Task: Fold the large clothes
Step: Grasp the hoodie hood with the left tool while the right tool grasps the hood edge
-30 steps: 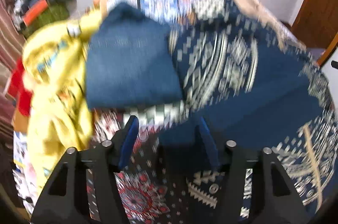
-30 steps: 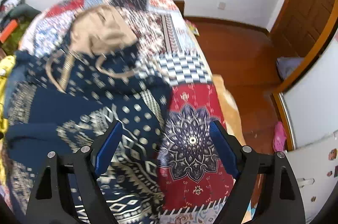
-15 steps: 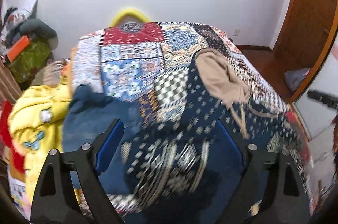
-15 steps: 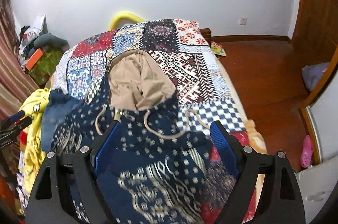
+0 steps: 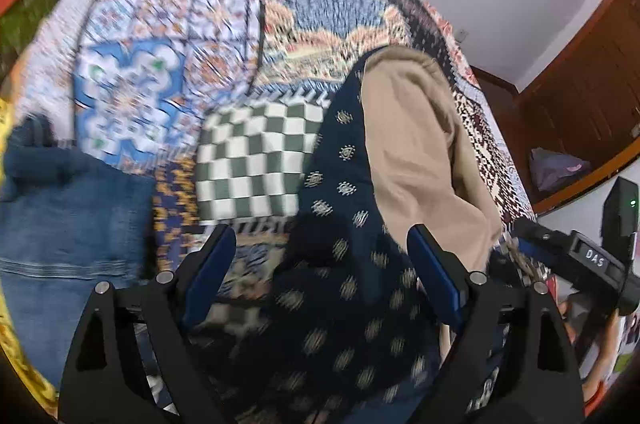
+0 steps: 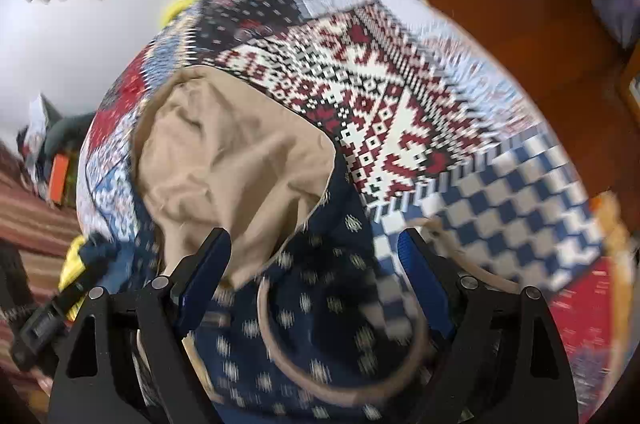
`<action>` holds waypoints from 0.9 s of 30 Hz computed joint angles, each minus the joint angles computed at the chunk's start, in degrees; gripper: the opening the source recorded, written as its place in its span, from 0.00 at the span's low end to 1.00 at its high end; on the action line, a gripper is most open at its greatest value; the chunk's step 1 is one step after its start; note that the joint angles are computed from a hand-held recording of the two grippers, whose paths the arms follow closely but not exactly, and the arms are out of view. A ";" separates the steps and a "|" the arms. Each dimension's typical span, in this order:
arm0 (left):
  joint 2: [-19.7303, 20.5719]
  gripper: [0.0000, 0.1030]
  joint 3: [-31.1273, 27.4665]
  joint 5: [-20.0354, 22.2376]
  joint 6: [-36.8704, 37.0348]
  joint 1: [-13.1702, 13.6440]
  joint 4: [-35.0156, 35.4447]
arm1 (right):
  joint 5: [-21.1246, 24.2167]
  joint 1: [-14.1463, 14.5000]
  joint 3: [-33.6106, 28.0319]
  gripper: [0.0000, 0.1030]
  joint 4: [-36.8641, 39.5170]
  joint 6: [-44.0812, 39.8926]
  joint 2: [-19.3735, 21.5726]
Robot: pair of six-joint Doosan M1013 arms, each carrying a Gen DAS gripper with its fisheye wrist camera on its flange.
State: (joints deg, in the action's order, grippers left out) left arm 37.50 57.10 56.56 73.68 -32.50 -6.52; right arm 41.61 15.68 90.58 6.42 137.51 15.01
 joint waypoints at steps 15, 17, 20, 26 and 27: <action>-0.59 0.10 2.66 -4.25 -5.90 -4.43 20.36 | 0.92 2.49 -1.60 0.10 -3.47 -0.11 2.04; -2.86 0.10 4.88 -7.05 -3.99 -4.36 19.16 | 1.12 4.00 -1.85 0.09 -7.28 0.27 0.65; -7.39 0.09 8.94 -11.68 1.41 -4.02 14.53 | 0.27 6.14 -1.51 0.09 -12.36 0.97 -2.06; -15.86 0.09 17.55 -16.19 12.01 -3.24 4.32 | -2.98 10.90 1.16 0.09 -18.80 1.73 -8.75; -17.08 0.09 18.99 -16.31 13.59 -3.09 2.82 | -3.44 11.19 1.23 0.09 -18.51 1.34 -9.02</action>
State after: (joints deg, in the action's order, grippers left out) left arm 20.42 76.09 40.25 87.27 -35.59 -3.70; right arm 38.17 26.88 91.81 -12.09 138.86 6.00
